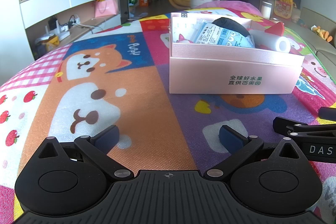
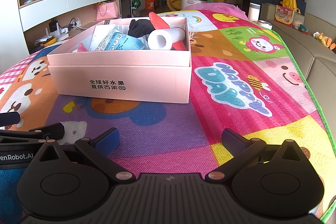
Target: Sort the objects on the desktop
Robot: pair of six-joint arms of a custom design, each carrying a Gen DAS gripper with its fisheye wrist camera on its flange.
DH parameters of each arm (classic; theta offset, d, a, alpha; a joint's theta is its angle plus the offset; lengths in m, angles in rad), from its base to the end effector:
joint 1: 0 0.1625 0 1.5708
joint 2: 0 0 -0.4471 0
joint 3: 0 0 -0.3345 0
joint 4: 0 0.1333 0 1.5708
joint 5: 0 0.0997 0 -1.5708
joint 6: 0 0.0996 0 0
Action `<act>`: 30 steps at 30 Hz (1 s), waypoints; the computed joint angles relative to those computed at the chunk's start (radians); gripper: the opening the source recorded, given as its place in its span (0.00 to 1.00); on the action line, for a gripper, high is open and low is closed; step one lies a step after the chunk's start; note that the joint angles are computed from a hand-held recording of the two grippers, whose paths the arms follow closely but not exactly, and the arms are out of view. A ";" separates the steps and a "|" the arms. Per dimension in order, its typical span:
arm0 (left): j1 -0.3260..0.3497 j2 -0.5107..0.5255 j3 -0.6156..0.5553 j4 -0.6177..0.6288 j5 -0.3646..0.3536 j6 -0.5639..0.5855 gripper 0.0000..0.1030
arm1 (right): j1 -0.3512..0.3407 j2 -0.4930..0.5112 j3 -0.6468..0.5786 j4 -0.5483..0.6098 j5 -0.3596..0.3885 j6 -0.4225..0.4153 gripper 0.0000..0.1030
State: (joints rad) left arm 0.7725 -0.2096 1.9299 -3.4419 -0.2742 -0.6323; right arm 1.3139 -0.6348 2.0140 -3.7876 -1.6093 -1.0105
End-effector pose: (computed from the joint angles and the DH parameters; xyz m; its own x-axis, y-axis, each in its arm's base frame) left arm -0.1911 -0.5062 -0.0869 -0.6544 -0.3328 -0.6789 0.3983 0.6116 -0.6837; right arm -0.0182 -0.5787 0.1067 -0.6538 -0.3987 0.6431 -0.7222 0.5825 -0.3731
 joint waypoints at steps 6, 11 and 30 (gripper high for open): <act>-0.001 0.000 0.001 0.003 0.000 -0.004 1.00 | -0.001 0.001 -0.004 0.004 0.000 0.000 1.00; 0.000 0.000 0.000 0.001 0.000 -0.001 1.00 | -0.001 0.001 -0.003 0.003 0.000 0.000 1.00; -0.001 0.000 0.001 0.003 0.000 -0.004 1.00 | -0.001 0.001 -0.005 0.004 0.000 0.000 1.00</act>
State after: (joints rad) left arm 0.7716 -0.2100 1.9307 -3.4385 -0.2742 -0.6364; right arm 1.3133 -0.6339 2.0086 -3.7831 -1.6089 -1.0108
